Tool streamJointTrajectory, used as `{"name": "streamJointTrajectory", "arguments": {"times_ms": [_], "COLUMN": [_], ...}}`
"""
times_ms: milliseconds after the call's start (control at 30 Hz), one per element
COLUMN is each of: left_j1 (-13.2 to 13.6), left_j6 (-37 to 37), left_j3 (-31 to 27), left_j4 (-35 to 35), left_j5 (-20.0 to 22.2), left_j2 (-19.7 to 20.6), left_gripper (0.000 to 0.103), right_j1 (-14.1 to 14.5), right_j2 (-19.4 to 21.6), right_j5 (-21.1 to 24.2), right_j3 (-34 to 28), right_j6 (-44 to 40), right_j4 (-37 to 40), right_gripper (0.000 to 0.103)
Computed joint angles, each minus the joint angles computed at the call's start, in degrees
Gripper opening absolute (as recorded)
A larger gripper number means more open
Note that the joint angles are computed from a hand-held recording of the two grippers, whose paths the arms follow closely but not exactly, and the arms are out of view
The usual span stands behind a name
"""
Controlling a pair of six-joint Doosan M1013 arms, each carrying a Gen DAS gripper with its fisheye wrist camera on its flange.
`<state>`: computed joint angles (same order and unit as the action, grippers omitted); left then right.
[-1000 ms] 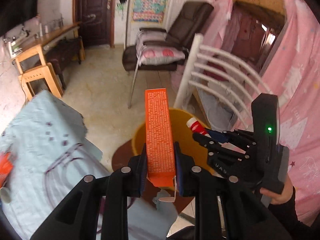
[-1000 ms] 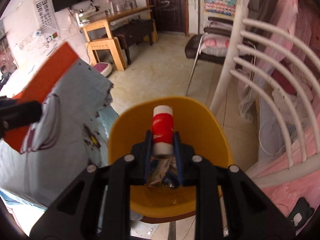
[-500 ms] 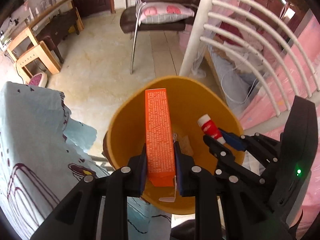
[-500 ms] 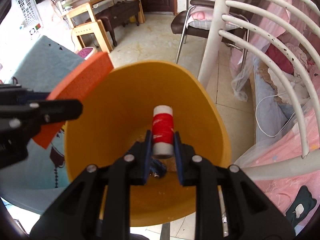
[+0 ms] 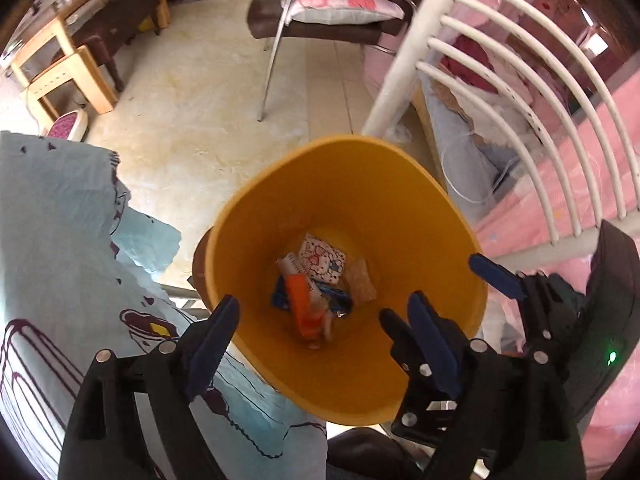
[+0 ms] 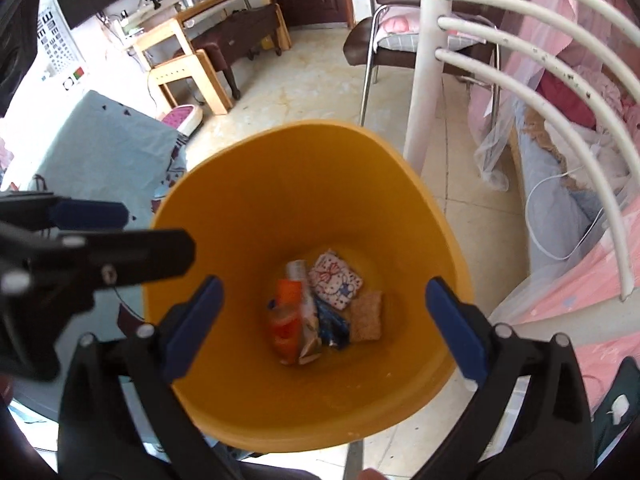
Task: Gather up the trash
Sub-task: 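Drop the orange box and red spool into the wastebasket with both tools, then grasp the clear plastic spoon with the left tool while the right tool reaches toward the paper cup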
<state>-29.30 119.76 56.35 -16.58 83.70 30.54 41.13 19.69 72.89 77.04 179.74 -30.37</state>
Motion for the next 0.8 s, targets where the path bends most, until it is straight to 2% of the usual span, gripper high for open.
{"name": "streamJointTrajectory", "arguments": {"times_ms": [233, 367, 600, 700, 800], "left_j1": [2.1, 5.0, 12.5, 16.2, 19.9], "left_j6": [0.7, 4.1, 11.1, 12.7, 13.8], "left_j3": [2.6, 4.9, 9.2, 10.6, 12.3], "left_j4": [-5.5, -10.6, -16.9, -18.4, -18.7], "left_j5": [-4.6, -7.8, -15.7, -19.2, -23.4], "left_j2": [-2.6, -5.9, -12.0, -13.9, -15.6], "left_gripper": [0.082, 0.082, 0.082, 0.082, 0.082], "right_j1": [1.2, 2.5, 4.4, 5.4, 6.2], "right_j2": [1.3, 2.3, 4.5, 6.6, 8.8], "right_j5": [4.8, 8.5, 9.1, 7.8, 4.6], "right_j3": [-3.5, -6.4, -12.9, -17.5, -22.1], "right_j6": [-3.2, -5.5, -10.4, -14.7, -18.9], "right_j4": [-3.1, -6.5, -11.6, -13.8, -15.5], "right_gripper": [0.097, 0.097, 0.097, 0.097, 0.097]}}
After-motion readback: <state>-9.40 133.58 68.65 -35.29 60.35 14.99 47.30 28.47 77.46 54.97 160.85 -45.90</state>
